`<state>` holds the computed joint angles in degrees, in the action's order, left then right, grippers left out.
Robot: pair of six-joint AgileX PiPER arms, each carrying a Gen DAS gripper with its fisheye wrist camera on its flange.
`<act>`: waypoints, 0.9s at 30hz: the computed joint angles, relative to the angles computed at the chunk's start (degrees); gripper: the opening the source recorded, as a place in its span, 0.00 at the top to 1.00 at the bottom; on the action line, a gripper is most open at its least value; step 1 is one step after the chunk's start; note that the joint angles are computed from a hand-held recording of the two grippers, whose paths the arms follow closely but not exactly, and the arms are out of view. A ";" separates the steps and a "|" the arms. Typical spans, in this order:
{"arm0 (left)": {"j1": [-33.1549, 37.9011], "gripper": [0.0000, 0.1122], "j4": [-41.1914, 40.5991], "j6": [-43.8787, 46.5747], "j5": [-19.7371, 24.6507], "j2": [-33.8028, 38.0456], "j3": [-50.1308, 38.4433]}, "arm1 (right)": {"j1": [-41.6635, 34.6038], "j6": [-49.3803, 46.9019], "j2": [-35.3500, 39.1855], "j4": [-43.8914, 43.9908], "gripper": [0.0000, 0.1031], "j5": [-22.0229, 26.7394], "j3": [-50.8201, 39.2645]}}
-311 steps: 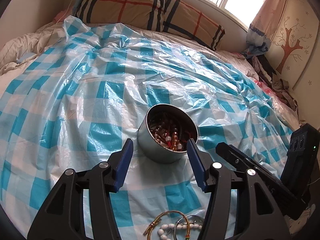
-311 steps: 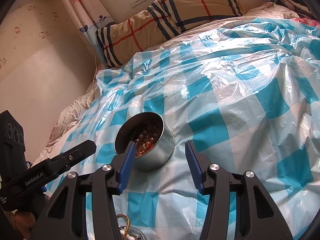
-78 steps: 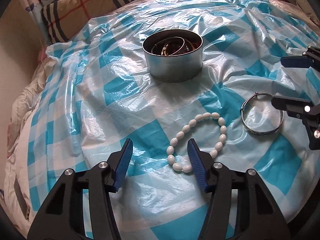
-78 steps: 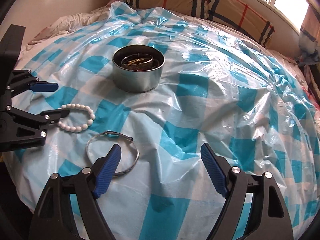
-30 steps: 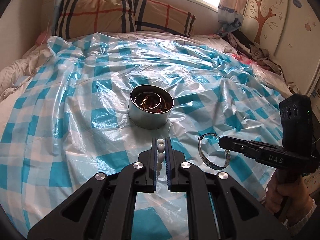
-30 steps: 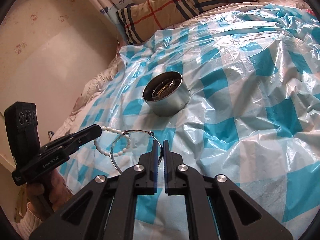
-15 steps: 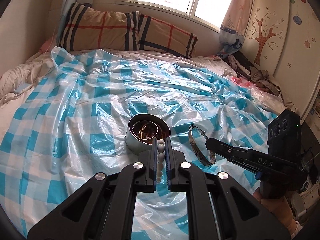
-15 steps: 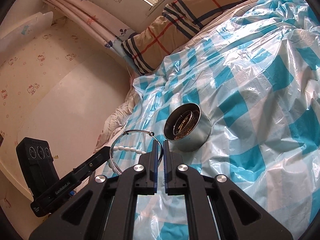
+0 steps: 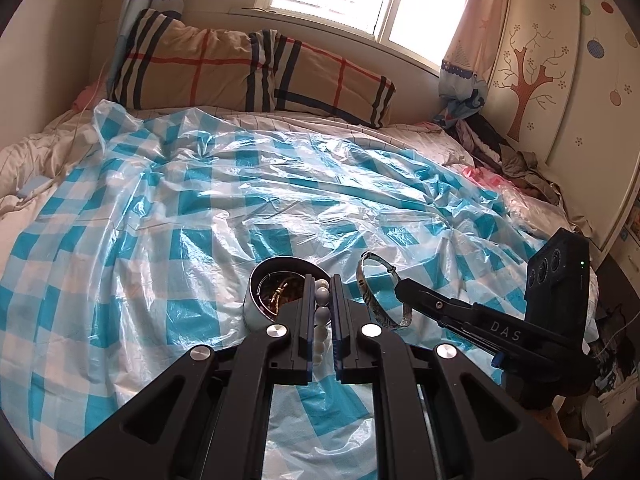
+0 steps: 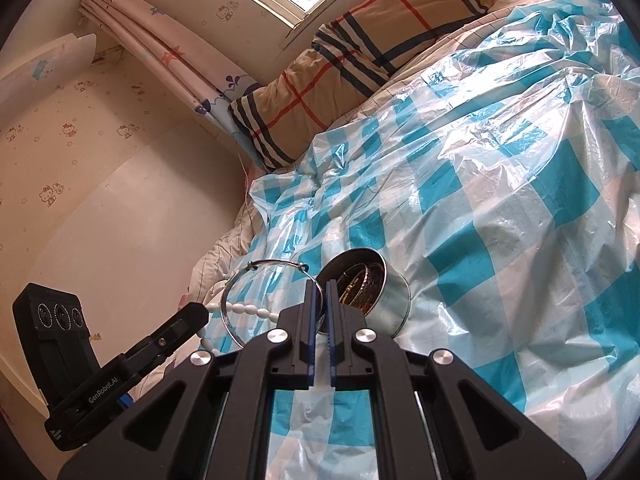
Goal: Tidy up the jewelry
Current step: 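Carry the white bead bracelet and silver bangle over the tin with both tools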
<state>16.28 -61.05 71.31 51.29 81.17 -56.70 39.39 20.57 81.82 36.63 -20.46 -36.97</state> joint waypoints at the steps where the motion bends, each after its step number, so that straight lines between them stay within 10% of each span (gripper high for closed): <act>1: -0.42 0.94 -0.07 -0.02 -0.45 0.47 -0.28 | -0.32 -0.97 0.51 0.70 0.95 0.31 -0.46; 15: -6.29 0.94 -1.33 -1.31 -6.19 7.04 -4.15 | -5.92 0.40 6.42 -4.28 0.95 3.78 -4.76; 27: -9.89 0.94 2.39 -6.45 -9.48 16.10 -10.12 | -7.41 -23.76 12.64 15.48 0.95 9.38 -12.73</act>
<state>6.40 -58.67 64.86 41.81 97.27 -66.82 31.97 -3.20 94.46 52.10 -11.08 -49.70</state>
